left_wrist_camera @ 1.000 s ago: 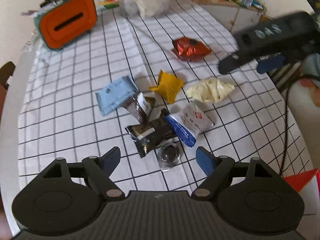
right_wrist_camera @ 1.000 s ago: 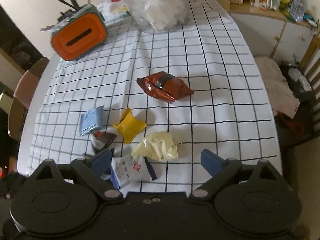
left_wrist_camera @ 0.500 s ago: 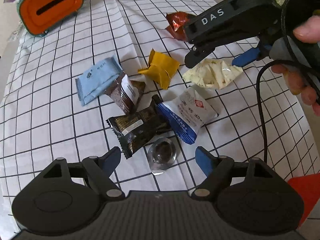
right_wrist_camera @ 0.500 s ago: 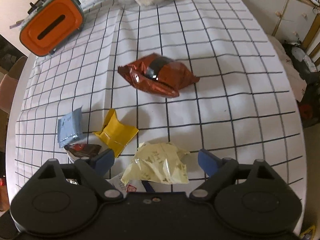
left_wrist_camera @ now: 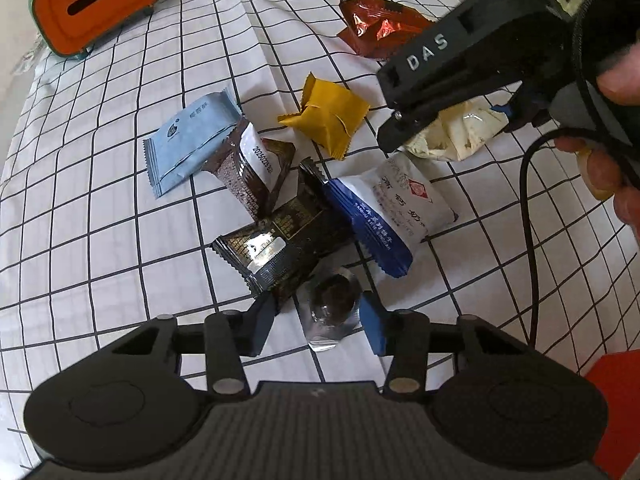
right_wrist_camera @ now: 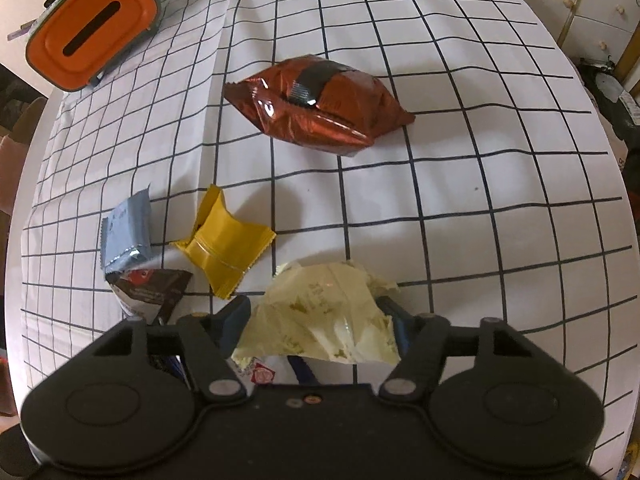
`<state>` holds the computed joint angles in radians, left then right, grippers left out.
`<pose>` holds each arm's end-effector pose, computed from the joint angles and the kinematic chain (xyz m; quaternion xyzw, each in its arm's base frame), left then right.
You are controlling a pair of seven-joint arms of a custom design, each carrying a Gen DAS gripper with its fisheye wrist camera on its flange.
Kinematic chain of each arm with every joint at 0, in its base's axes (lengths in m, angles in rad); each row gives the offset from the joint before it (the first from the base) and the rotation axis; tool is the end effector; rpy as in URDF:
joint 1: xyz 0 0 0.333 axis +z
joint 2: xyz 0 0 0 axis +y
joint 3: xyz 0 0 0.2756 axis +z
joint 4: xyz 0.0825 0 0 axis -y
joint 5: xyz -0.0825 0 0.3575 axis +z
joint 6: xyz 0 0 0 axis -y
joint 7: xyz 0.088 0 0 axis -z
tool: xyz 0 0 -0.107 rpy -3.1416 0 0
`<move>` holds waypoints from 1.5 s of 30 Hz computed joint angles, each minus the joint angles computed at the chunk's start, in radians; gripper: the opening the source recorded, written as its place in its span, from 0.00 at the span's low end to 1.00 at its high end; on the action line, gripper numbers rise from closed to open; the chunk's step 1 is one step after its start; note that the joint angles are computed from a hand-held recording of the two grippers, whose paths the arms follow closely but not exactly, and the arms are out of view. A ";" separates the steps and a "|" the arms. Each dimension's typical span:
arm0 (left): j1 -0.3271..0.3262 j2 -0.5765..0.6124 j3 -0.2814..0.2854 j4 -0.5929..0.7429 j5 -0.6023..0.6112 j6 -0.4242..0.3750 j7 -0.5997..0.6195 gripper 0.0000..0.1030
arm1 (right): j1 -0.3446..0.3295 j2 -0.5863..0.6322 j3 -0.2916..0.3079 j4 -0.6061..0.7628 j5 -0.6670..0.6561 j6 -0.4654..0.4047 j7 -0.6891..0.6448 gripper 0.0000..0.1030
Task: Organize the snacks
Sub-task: 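Grasp the cream bag with right tool while left tool grasps dark round candy, then carry cream bag and dark candy into the white box and open both tools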
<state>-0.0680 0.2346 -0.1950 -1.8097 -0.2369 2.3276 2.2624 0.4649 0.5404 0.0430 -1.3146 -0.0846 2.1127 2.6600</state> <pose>0.5940 -0.1569 0.4173 -0.3675 0.9116 -0.1758 0.0547 0.6089 0.3272 0.4251 -0.4816 0.8664 -0.0265 0.1290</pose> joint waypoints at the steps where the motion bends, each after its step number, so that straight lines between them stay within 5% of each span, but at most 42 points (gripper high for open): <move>1: 0.001 -0.001 0.000 -0.002 -0.003 0.002 0.001 0.44 | 0.002 -0.005 -0.001 -0.007 -0.004 0.004 0.002 0.64; 8: -0.004 -0.016 0.003 -0.027 0.012 0.036 -0.022 0.29 | 0.010 -0.047 -0.002 -0.065 -0.026 0.029 0.011 0.51; 24: 0.048 -0.048 0.014 -0.015 -0.115 0.003 -0.015 0.28 | 0.011 -0.271 0.034 -0.320 -0.059 0.144 0.048 0.50; 45: 0.020 -0.393 0.097 -0.232 -0.228 -0.028 0.047 0.28 | 0.031 -0.591 0.138 -0.539 -0.148 0.211 0.103 0.50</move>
<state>-0.0477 -0.1579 -0.0980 -2.0413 -0.4646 2.2997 2.3099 0.4957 -0.0508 0.1812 -1.8533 -0.2328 2.3242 2.7630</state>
